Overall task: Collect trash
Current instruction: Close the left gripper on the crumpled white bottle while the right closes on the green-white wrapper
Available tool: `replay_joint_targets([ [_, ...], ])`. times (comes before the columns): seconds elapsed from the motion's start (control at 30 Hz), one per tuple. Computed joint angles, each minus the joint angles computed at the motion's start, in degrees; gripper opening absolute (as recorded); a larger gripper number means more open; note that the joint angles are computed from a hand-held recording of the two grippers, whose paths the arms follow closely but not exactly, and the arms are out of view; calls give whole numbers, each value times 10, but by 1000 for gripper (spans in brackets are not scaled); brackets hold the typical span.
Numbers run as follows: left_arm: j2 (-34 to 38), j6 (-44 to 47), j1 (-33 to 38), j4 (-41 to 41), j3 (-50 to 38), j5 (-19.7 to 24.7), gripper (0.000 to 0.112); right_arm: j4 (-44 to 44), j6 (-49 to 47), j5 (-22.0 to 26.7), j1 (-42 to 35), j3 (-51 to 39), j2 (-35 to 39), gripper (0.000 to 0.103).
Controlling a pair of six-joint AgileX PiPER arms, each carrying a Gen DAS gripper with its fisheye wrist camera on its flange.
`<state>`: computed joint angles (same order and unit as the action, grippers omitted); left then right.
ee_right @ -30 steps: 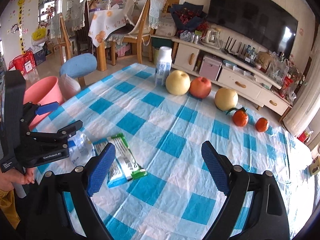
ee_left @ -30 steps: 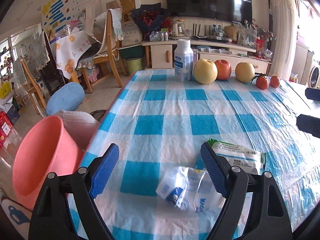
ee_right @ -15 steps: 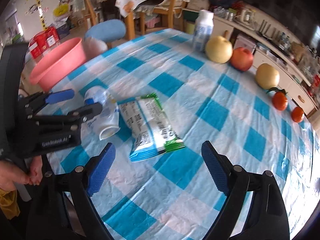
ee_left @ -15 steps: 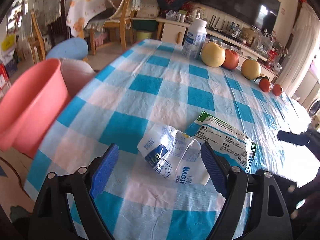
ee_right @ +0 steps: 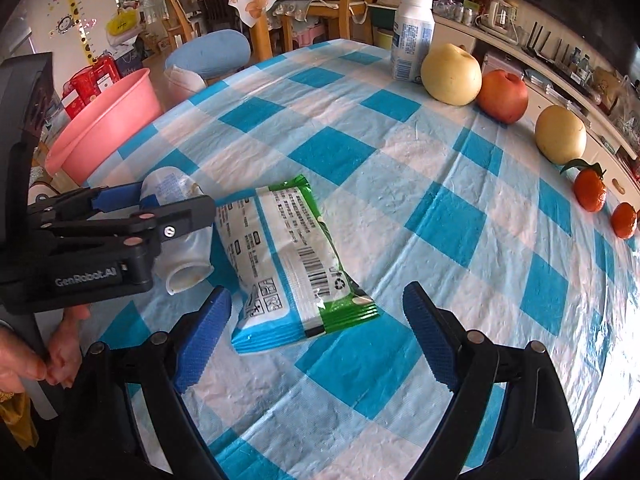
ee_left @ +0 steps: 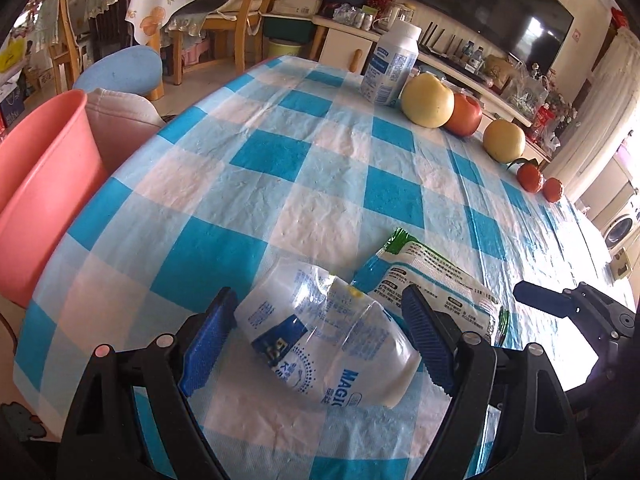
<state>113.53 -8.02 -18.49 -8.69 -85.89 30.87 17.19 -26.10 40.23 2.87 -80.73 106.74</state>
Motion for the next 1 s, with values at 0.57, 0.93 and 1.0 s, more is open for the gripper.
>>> replay_joint_targets([
  [0.57,36,4,-18,25,-48,8,71,-19,17,-8,11,-17,27,81],
  [0.93,45,14,-25,33,-61,6,70,-28,26,-12,13,-19,30,69],
  [1.0,44,11,-27,46,-63,7,70,-37,35,-12,14,-20,30,68],
])
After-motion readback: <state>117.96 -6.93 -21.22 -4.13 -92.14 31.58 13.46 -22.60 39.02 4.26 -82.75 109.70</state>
